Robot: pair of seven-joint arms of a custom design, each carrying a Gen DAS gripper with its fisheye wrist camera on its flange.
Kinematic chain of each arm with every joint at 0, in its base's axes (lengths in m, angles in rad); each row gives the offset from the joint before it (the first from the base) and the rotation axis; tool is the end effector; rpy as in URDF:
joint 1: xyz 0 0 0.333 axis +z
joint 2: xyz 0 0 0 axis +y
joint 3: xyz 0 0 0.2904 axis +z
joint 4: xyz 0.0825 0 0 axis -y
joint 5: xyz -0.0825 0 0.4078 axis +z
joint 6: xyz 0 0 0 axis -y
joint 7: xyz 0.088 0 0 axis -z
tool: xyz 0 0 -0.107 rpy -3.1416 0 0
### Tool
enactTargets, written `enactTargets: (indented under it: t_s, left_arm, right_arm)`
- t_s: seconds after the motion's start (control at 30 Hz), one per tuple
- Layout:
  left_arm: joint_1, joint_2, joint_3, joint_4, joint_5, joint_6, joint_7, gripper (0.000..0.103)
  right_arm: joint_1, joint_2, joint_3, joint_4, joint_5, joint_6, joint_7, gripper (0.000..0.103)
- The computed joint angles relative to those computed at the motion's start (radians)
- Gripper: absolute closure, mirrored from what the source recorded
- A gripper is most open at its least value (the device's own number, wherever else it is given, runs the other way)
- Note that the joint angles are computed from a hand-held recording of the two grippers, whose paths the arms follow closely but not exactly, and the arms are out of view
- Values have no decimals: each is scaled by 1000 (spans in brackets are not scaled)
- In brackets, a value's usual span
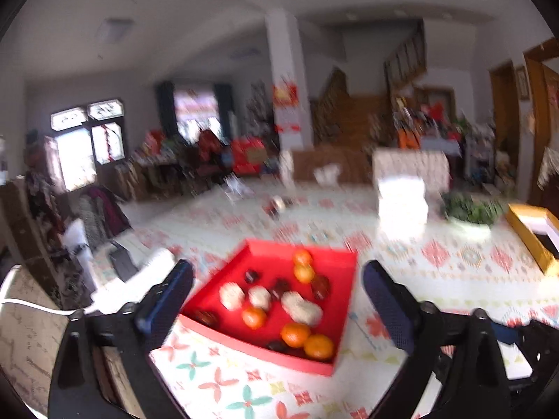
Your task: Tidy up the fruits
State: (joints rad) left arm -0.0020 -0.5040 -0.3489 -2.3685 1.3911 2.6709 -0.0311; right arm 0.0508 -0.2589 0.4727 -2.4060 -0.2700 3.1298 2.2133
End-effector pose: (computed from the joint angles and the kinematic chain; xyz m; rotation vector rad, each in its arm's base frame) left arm 0.4403 -0.2079 0.5339 -1.4551 1.2839 -0.8375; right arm 0.4454 0.2948 0.4748 -1.7226 1.4138 -0.5153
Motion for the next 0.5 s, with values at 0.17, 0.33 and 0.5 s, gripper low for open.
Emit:
enactTargets:
  t_s: [0.17,0.33,0.5]
  left_arm:
    - [8,-119,-73,-66,131,-158,-233,0]
    - [-40,-95,-35,-50,48,-176,-144,0]
    - [-64,-54,9,-33,-105,-119,-8,0]
  right_arm:
    - [9,-42,2,-28,23,25,-27,20]
    - [-38,-94,62,-57,63,45,-54,16]
    - [-58,-121,93,-75,112,47,-88,14]
